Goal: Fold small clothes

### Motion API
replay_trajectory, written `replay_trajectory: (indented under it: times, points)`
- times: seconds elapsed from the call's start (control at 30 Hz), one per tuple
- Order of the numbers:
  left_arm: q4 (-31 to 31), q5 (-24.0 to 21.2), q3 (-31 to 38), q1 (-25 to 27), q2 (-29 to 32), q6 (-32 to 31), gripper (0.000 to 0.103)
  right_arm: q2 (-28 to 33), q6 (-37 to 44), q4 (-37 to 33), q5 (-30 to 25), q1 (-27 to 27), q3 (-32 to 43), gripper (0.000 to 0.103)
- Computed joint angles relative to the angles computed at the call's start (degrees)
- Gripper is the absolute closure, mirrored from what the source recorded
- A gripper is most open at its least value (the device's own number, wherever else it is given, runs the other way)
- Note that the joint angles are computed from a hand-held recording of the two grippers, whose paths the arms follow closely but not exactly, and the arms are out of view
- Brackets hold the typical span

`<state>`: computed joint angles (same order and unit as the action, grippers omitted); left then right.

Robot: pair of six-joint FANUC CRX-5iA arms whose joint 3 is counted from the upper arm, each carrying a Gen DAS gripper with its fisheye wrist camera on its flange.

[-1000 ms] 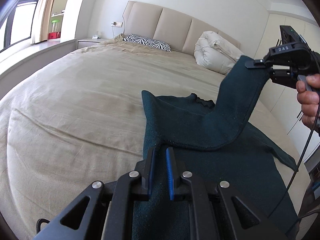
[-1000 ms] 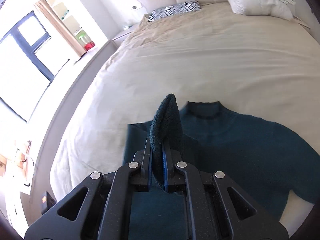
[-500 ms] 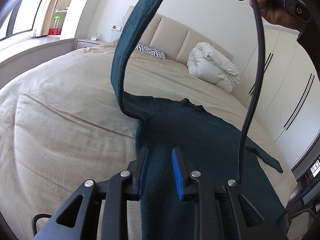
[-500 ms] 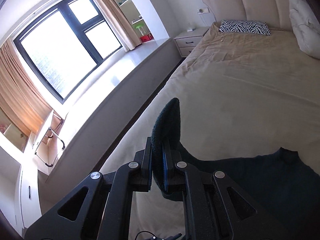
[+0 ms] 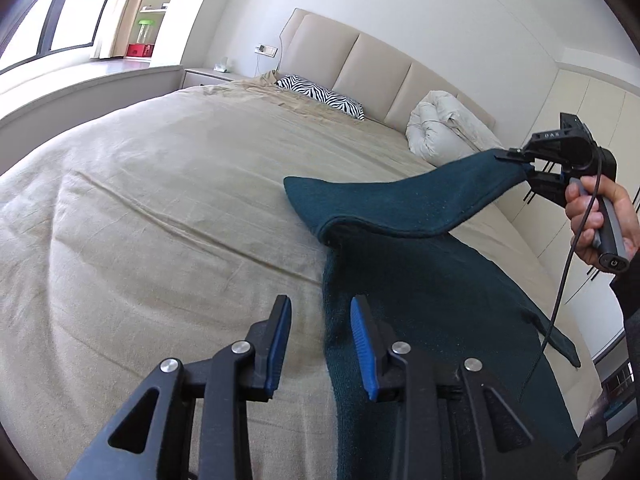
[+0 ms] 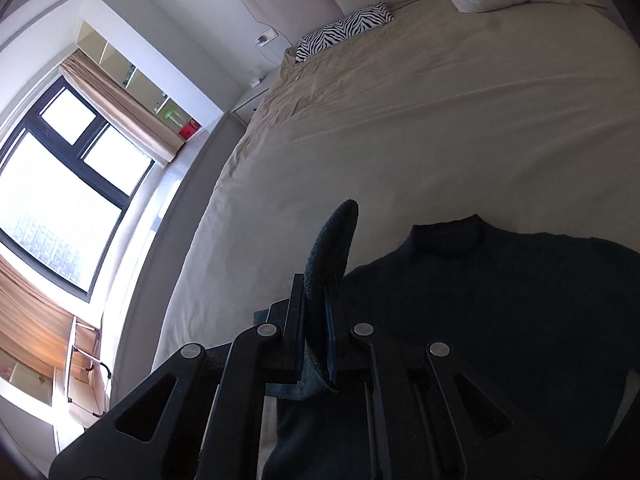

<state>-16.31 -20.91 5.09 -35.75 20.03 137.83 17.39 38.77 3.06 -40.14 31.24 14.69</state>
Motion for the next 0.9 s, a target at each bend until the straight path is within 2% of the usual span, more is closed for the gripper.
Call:
replay_trajectory:
  times: [0.13,0.3,0.37,0.5,0.53,0.6,0.73,0.83,0.9]
  points:
    - [1.2,-1.1,2.7,1.1,1.7,-0.2,0.070,-5.3,-5.0,0.7,5.7,-3.6,-12.7,0.096]
    - [9.3,-0.1,5.3,3.4,4.4,-6.1,0.070,-8.4,-7.6,-1.9,10.6,-6.1,-22.7,0.096]
    - [10.8,-0.9,8.1,3.5,6.1,-8.6,0.070,-8.5,-6.9,-4.0,12.1,-6.7,-24.2,0.096]
    - [19.2,-3.3,15.5,3.7,12.0,-18.6,0.070,-8.0,-5.0,-5.7,13.3,-6.8,-25.3,0.095]
    - [21.1,-5.4,18.7,3.7,14.3,-20.7,0.071,-7.8,-4.2,-6.2,13.3,-6.8,-25.4,0.095]
    - [26.4,-6.4,23.0,3.7,18.2,-25.2,0.070,-6.1,-4.2,-5.8,12.2,-6.3,-23.6,0.095]
    - [29.4,-15.2,37.9,3.7,28.2,-26.3,0.071,-4.8,-3.6,-6.8,11.9,-6.3,-22.2,0.095]
    - [25.3,-22.1,49.5,3.6,34.6,-23.3,0.071,-6.4,-6.7,-4.1,12.8,-6.1,-25.1,0.095]
    - [26.0,-26.4,56.4,4.3,39.3,-22.8,0.071,-8.0,-8.6,-3.3,13.5,-6.4,-27.5,0.095]
